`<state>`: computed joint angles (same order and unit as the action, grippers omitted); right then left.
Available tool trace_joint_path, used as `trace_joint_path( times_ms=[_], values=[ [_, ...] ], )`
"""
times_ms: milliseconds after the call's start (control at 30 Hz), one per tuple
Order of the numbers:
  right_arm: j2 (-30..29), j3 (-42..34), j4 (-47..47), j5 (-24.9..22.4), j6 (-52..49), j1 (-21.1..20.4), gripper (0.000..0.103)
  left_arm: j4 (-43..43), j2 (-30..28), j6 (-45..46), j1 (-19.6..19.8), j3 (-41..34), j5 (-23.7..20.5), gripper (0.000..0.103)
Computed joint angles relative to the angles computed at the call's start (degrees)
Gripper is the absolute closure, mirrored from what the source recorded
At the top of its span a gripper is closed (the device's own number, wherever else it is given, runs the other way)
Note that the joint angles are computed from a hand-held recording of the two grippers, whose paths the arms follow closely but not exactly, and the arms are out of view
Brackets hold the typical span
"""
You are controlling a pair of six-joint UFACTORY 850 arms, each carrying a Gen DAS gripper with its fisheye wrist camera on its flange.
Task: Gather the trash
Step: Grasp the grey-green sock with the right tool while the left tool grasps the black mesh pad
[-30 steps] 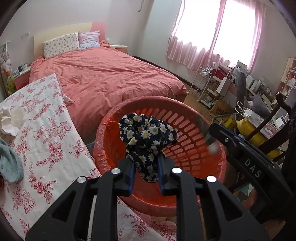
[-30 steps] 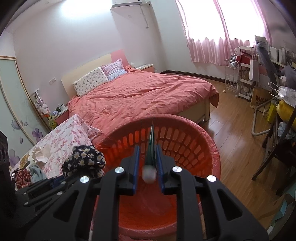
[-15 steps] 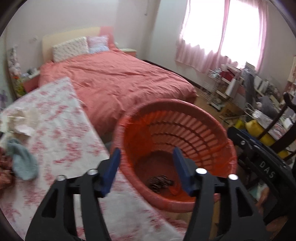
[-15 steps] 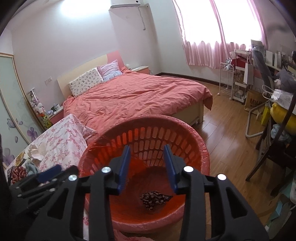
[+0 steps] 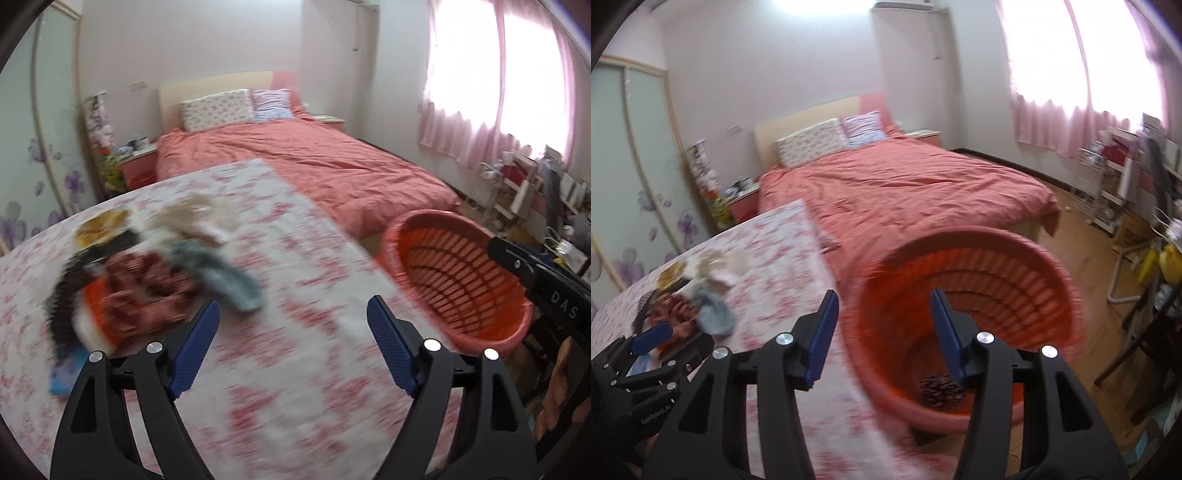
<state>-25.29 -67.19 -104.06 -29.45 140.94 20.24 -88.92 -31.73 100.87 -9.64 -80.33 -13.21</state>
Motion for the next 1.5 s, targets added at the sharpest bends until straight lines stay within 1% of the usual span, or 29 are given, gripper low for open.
trace_joint_path(
  times_ms=[67, 167, 233, 333, 433, 467, 567, 633, 800, 1033, 1067, 1100, 1133, 1200, 1267, 1367, 1500],
  values=[
    [-1.5, -2.5, 1.4, 0.9, -2.4, 1.0, 0.052, -1.4, 0.4, 1.2, 1.4, 0.6, 0.7, 0.022],
    [-4.9, -7.6, 4.8, 4.0, -8.0, 2.6, 0.056, -0.9, 0.6, -0.7, 3.9, 0.8, 1.4, 0.022],
    [-6.8, -10.5, 7.2, 5.3, -11.4, 3.4, 0.061, -2.7, 0.7, 0.0, 5.4, 0.9, 2.1, 0.022],
    [-10.2, -15.3, 11.1, 8.1, -16.5, 4.2, 0.067, -4.5, 0.6, 0.5, 7.5, 0.8, 3.3, 0.022],
    [-13.8, -20.6, 16.3, 10.1, -23.0, 5.0, 0.072, -3.3, 0.2, -1.0, 9.8, 0.4, 2.6, 0.022],
    [-15.1, -22.7, 19.0, 10.7, -26.1, 5.2, 0.072, -3.0, -0.1, -1.6, 10.2, 0.2, 2.8, 0.022],
    [-18.0, -27.0, 24.6, 11.7, -32.4, 5.7, 0.073, 1.4, -1.0, -7.0, 11.6, -1.0, 2.6, 0.022],
    [-20.5, -30.9, 30.5, 12.2, -39.2, 5.8, 0.075, 1.9, -1.5, -7.8, 12.6, -1.4, 1.9, 0.022],
    [-25.1, -38.1, 44.1, 11.1, -53.4, 5.8, 0.075, 2.2, -1.6, -9.1, 14.0, -1.6, 0.8, 0.022],
    [-29.5, -44.5, 57.0, 8.4, -67.2, 5.4, 0.075, 4.1, -2.2, -11.4, 14.5, -2.4, 0.4, 0.022],
    [-30.4, -45.7, 60.1, 7.7, -70.6, 5.4, 0.077, 4.7, -2.3, -12.0, 14.5, -2.5, 0.2, 0.022],
    [-31.3, -47.1, 62.4, 6.6, -73.3, 5.4, 0.088, 6.2, -2.3, -13.6, 14.3, -2.7, 0.2, 0.022],
    [-31.8, -47.8, 63.5, 6.0, -74.7, 5.4, 0.094, 7.2, -2.5, -14.6, 14.4, -3.0, 0.0, 0.022],
    [-31.6, -47.3, 62.7, 6.0, -74.1, 5.4, 0.096, 9.5, -2.9, -16.9, 14.1, -3.6, -0.2, 0.022],
    [-30.2, -45.1, 59.5, 6.9, -70.7, 5.5, 0.098, 10.9, -3.3, -18.2, 13.8, -4.1, -0.1, 0.022],
    [-26.6, -39.8, 49.6, 7.9, -59.3, 5.6, 0.098, 13.4, -3.9, -20.7, 13.5, -5.0, -0.3, 0.022],
    [-22.6, -34.1, 38.4, 7.5, -46.4, 5.6, 0.098, 16.8, -4.8, -23.9, 12.5, -6.4, 0.8, 0.022]
  ],
)
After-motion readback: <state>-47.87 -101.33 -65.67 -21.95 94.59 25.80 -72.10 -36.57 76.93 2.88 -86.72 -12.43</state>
